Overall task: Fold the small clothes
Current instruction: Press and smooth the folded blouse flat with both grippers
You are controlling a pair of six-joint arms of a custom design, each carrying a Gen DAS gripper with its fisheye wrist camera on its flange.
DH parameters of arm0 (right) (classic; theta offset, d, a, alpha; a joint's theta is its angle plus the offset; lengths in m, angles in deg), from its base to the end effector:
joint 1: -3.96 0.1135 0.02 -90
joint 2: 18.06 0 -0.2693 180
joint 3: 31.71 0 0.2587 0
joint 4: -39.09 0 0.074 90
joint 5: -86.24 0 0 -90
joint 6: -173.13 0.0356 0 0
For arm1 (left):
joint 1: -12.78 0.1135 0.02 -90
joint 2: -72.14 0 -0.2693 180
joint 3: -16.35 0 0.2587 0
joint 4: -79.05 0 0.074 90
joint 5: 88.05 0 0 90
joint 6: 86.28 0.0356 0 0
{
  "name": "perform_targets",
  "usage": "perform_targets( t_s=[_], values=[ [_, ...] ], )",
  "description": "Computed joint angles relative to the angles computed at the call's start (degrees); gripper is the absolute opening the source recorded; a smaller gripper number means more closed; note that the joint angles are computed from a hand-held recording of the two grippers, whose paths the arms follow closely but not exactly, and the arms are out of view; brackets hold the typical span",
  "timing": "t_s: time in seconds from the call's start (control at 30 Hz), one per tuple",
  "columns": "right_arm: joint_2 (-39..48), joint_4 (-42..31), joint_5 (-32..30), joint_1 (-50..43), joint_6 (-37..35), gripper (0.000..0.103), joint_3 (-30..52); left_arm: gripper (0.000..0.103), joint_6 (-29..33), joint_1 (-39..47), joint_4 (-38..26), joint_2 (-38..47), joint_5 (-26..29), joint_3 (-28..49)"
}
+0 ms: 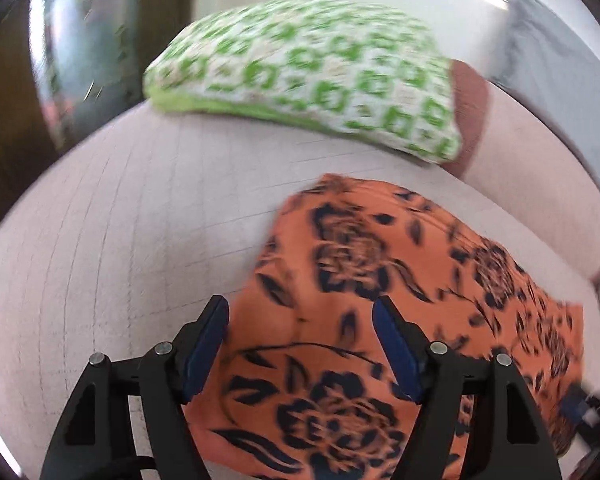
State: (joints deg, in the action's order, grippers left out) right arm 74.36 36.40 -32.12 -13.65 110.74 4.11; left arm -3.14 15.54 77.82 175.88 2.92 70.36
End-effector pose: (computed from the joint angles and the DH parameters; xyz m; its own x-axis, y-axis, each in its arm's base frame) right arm 0.2220 -0.0527 0.0760 -0.7099 0.6532 -0.2633 0.4108 0.6877 0.5986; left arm 0.3199 0.0148 0.0926 -0.7658 -0.1565 -0.6238 -0.1299 0.9876 -0.0883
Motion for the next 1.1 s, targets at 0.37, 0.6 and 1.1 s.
perform_targets(
  t_s=[0.37, 0.6, 1.1],
  values=[
    [4.5, -0.2, 6.0, 22.0, -1.4, 0.051, 4.1, 0.079, 6.1, -10.0, -2.8, 11.1, -15.0, 7.0],
    [-1.6, 2.5, 11.0, 16.8, 0.4, 0.051, 2.9, 0.079, 5.7, -11.3, -0.4, 10.2, -15.8, 5.3],
    [-1.3, -0.9, 11.1, 14.5, -0.8, 0.054, 4.8, 0.079, 3.7, -11.8, -0.6, 8.9, -15.7, 4.1]
  ],
)
